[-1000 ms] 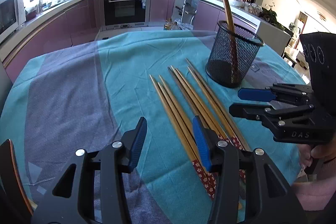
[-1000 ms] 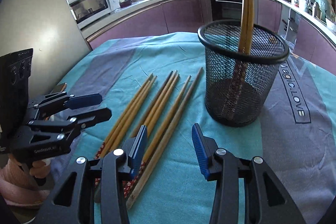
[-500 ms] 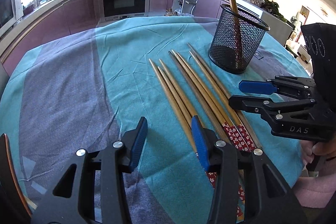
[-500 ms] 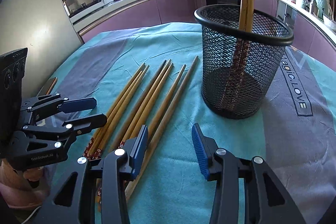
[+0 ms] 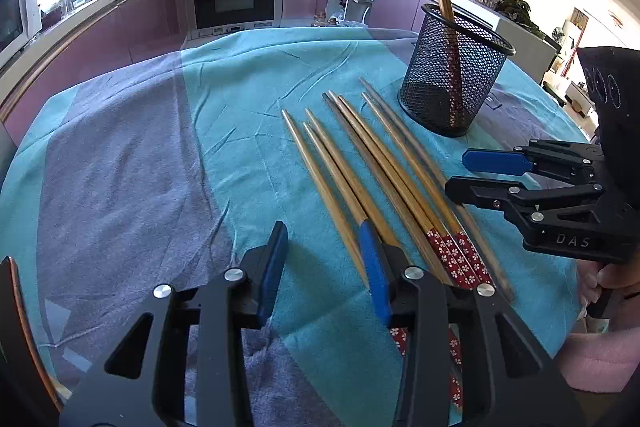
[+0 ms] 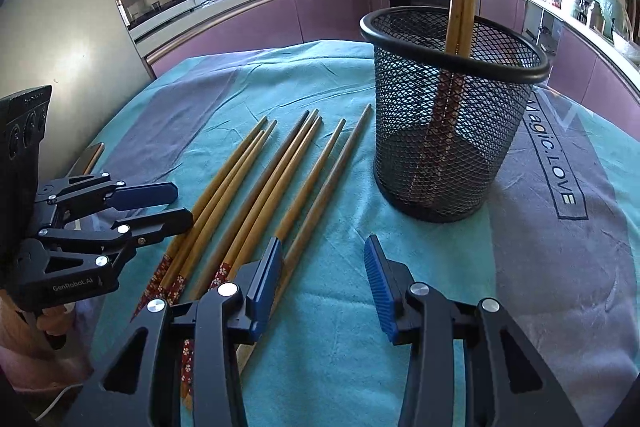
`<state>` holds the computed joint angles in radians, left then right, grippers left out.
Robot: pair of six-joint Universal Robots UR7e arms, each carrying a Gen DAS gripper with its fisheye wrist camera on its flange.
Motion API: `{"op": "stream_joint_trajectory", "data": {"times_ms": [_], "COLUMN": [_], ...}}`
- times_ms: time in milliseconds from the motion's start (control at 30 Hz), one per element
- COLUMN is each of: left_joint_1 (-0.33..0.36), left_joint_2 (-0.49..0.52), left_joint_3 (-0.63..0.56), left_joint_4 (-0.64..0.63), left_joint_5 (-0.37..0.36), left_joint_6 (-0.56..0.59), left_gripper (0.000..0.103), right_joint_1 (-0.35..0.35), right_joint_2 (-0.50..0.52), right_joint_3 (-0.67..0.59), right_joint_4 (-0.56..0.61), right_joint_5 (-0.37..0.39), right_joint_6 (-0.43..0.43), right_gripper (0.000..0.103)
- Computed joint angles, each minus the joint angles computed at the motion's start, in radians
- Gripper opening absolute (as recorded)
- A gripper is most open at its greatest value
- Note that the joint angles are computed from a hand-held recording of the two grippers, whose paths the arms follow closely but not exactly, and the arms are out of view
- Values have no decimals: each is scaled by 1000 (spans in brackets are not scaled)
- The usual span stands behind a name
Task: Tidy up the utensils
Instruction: 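Move both grippers back over the remaining chopsticks, then close the left gripper on a chopstick while the right gripper grasps another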
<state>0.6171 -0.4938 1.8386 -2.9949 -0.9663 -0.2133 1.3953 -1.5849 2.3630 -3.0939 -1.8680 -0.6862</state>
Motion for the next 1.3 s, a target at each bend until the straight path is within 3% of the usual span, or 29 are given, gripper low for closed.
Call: {"op": "stream_joint_trajectory", "data": {"times_ms": [333,533,733,1000,1200,1300], "left_joint_1": [5,13,15,12,1,-11], "left_joint_2": [23,38,43,21,8,12], "left_joint_3": [-45,-75,-75,-39,-16,-14], "left_joint_4": [48,64,44,-2,-31,-18], "left_joint_5": [23,31,14,7,-2,43], "left_joint_6": [-3,-8,-29,-70,-50,-44], "left_gripper": [36,31,14,5,5,6], "right_joint_1": [39,39,-1,-39,-46,-43], "right_joint_2": [55,82,40,-16,-66,-77], "right_joint_3": [-15,-30,-38,-19,2,3], "right_joint_4": [-51,-80,-1,32,62,101], "right_joint_5": [-67,-61,24,99,151,159], "right_joint_6": [-13,3,63,102,58,32], "right_gripper": [39,32,10,6,6,6]}}
